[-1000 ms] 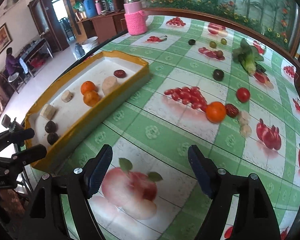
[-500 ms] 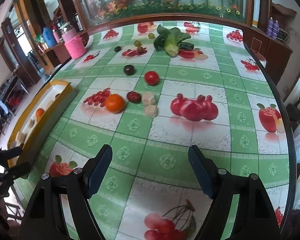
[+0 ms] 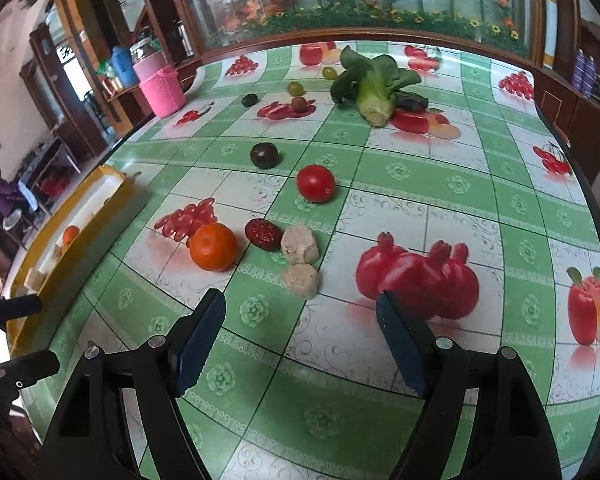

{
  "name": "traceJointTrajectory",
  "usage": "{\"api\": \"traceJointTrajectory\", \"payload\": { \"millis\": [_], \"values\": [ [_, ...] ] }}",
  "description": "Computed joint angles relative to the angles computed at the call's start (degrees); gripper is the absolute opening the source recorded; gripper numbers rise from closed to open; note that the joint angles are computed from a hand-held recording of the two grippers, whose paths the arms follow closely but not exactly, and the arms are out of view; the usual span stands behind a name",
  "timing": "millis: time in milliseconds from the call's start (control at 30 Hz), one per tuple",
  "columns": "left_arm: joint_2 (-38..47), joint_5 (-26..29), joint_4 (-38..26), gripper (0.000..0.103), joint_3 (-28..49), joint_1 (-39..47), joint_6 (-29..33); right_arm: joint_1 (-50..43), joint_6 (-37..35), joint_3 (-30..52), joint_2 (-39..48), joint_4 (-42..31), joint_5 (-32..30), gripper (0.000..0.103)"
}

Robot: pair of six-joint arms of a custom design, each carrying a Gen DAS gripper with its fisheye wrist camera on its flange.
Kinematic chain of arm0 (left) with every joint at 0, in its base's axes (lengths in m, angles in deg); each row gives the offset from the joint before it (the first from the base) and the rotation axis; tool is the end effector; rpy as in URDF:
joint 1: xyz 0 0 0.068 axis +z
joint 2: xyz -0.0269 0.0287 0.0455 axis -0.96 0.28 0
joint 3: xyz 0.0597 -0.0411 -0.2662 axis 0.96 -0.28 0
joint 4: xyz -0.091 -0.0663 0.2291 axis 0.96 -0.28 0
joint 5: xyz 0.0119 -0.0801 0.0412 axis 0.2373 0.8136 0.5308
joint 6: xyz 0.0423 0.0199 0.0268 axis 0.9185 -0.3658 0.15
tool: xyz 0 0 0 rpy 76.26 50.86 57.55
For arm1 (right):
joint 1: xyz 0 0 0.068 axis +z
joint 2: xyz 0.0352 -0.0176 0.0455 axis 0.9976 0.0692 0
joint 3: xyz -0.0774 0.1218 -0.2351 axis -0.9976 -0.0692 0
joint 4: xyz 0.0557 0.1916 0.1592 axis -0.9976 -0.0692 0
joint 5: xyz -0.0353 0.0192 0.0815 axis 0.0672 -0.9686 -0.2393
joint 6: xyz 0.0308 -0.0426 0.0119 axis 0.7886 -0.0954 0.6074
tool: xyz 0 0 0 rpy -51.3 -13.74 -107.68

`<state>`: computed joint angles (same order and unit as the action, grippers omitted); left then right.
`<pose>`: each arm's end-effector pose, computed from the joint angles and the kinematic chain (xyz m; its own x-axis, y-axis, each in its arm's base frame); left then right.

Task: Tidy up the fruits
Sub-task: 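Grasp a round tan slice with the right tool while the left grasps an orange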

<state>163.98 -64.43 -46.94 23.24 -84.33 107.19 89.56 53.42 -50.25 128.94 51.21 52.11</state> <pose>0.2215 -0.0510 0.1560 -0.7124 0.5172 -0.4743 0.6125 0.7881 -0.0606 0.1738 0.0103 0.1173 -0.7609 0.2707 -0.5897 0.1989 0.9624 0.1852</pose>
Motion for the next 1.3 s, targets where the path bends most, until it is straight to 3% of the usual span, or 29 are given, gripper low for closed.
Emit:
{"api": "traceJointTrajectory", "payload": {
  "millis": [67, 133, 233, 267, 433, 667, 700, 733, 800, 833, 1067, 1300],
  "values": [
    [0.7, -1.2, 1.0, 0.086, 0.2, -1.7, -0.8, -1.2, -1.1, 0.7, 4.0, 2.7, -2.5, 0.059],
    [2.1, -2.3, 2.2, 0.086, 0.9, -3.5, -1.8, -0.3, -2.1, 1.6, 7.6, 3.8, -1.3, 0.042],
    [5.3, -4.2, 4.3, 0.086, 2.3, -6.6, -3.9, 1.4, -3.6, 1.4, 9.5, 6.0, 1.1, 0.030],
    [6.6, -4.7, 5.0, 0.086, 2.9, -7.6, -4.6, 1.2, -3.8, 1.2, 9.6, 6.5, 1.3, 0.021],
    [14.3, -5.1, 6.8, 0.086, 8.1, -12.0, -9.1, -2.5, -4.3, -2.0, 4.2, 6.6, -1.8, 0.020],
    [22.8, -4.5, 11.1, 0.086, 14.0, -17.6, -15.3, -7.7, -6.0, -5.0, -7.4, -2.1, -4.1, 0.020],
    [24.3, -5.1, 11.8, 0.082, 14.9, -18.3, -15.7, -9.1, -6.5, -5.4, -8.3, -2.8, -5.0, 0.020],
    [25.8, -5.5, 12.6, 0.067, 15.6, -18.9, -15.8, -9.9, -6.7, -5.7, -8.9, -3.2, -5.6, 0.020],
    [28.4, -5.8, 12.9, 0.046, 17.1, -19.6, -15.1, -11.1, -6.8, -6.1, -10.2, -4.0, -6.1, 0.020],
    [27.8, -5.8, 15.4, 0.037, 16.0, -19.8, -14.6, -11.2, -6.5, -6.3, -10.8, -4.3, -6.0, 0.020],
    [24.5, -2.7, 13.7, 0.037, 13.9, -16.6, -13.5, -9.9, -3.9, -6.6, -20.1, -10.9, -3.5, 0.020],
    [12.0, 4.7, 8.7, 0.037, 7.0, -10.6, -9.1, -1.9, 0.1, -3.7, -33.3, -26.1, 3.0, 0.020]
  ]
}}
